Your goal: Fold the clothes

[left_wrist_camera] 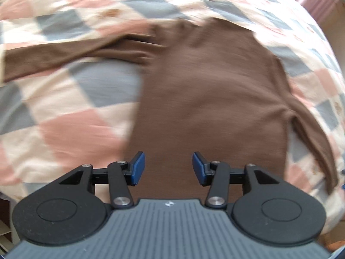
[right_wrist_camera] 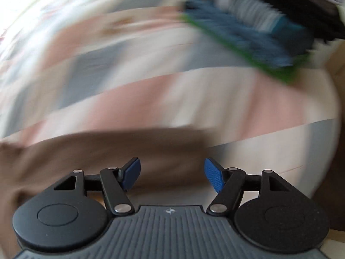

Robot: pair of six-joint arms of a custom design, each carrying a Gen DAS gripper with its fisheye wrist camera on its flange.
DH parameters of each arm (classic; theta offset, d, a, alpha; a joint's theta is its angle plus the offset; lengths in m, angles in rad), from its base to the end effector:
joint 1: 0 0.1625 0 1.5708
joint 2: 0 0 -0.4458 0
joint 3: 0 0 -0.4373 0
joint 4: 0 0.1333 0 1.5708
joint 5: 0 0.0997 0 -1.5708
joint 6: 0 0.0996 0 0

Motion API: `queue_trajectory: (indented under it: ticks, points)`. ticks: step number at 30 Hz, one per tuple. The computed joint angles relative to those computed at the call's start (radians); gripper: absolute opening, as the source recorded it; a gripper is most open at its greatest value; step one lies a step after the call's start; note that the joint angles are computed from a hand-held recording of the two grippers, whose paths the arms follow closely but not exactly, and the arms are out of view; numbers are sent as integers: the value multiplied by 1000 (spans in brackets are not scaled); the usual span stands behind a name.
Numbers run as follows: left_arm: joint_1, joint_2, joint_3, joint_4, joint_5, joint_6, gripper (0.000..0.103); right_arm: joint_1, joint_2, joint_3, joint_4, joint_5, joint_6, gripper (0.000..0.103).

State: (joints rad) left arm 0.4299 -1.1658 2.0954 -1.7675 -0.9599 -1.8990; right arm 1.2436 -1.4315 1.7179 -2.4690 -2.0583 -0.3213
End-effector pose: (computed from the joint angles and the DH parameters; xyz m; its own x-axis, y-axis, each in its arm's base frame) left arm -0.3358 -0.3635 0.0945 -0.6419 -0.5848 -0.4959 -0.2107 0.7564 -0.6192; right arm -0.1151 -0.6088 0.4657 -0.7949 0.2663 0.5452 0.0127 0.9056 -0.4239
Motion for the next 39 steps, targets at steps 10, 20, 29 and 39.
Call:
queue_trajectory:
  ticks: [10, 20, 29, 39]
  points:
    - [-37, -178, 112, 718, 19, 327, 43, 251, -79, 300, 229, 216, 113, 71]
    - [30, -376, 367, 860, 184, 808, 44, 404, -103, 411, 256, 101, 371, 77]
    - [99, -738, 254, 795, 180, 928, 2, 451, -67, 418, 264, 46, 496, 81]
    - [429, -1112, 97, 496, 138, 475, 2, 476, 12, 389, 271, 49, 510, 83]
